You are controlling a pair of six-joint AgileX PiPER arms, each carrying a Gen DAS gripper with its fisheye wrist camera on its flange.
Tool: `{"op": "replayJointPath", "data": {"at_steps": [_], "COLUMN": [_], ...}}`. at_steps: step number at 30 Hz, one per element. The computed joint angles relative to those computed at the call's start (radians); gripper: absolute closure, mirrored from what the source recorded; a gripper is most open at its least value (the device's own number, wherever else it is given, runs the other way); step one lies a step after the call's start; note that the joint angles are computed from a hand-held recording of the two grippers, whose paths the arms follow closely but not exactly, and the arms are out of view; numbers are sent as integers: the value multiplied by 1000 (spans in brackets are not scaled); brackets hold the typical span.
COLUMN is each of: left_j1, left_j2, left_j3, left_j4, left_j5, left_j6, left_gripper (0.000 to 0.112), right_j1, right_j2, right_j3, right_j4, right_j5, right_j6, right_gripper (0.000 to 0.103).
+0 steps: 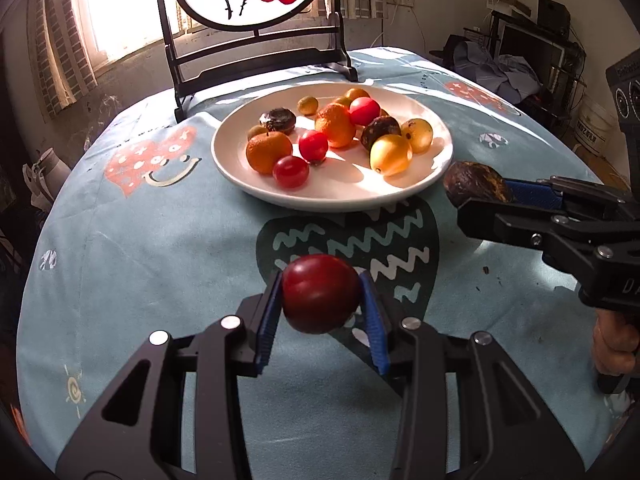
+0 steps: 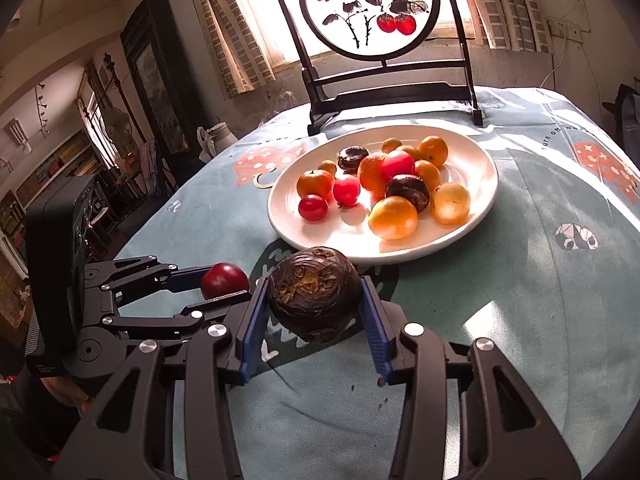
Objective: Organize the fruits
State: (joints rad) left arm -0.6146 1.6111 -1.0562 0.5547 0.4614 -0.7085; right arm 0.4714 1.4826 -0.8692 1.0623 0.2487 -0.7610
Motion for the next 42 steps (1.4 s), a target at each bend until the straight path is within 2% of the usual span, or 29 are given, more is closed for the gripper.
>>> {"op": "replayJointPath", "data": {"at_steps": [3,7,8,10,14,18,26,29,31,33,35,37,39,40,42], "left_j1": [29,59,67,84,114,145,186,182,158,134,119,107,81,57,18], "left_j2": [10,94,128,203,359,493,665,669,638,552,462,347,236,187,104], "left_j3": [-87,-260,-314,-422,-643,-830,-1056,-1055,-1005,-873,-757,-605,-452,-377,-248], "left_j4": [-15,10,8,-15,-83,-148,-228,-191,-72,53,97,118,173,241,316], "left_j5": [18,36,45,71,159,247,358,364,373,328,301,245,202,202,197], "left_j6": [55,79,85,112,184,240,315,274,174,77,38,-15,-90,-172,-276], "left_gripper": [73,73,73,73,73,73,73,69,28,23,19,16,13,12,12], "right_j1": [-7,-43,-51,-74,-114,-135,-148,-142,-139,-138,-136,-120,-89,-72,-51], "right_j2": [8,67,91,149,248,351,472,483,462,405,334,243,138,92,15], "right_j3": [-42,-157,-194,-278,-395,-517,-637,-656,-638,-575,-506,-405,-271,-213,-106], "right_j4": [19,-68,-133,-251,-326,-479,-528,-581,-627,-603,-578,-561,-568,-608,-590], "right_j5": [-48,-68,-72,-54,-31,21,91,120,125,97,95,65,-5,-30,-60], "right_j6": [-23,59,126,244,327,471,498,548,601,583,547,508,482,505,457], "right_gripper": [58,58,58,58,58,58,58,56,36,33,26,2,2,2,2]}}
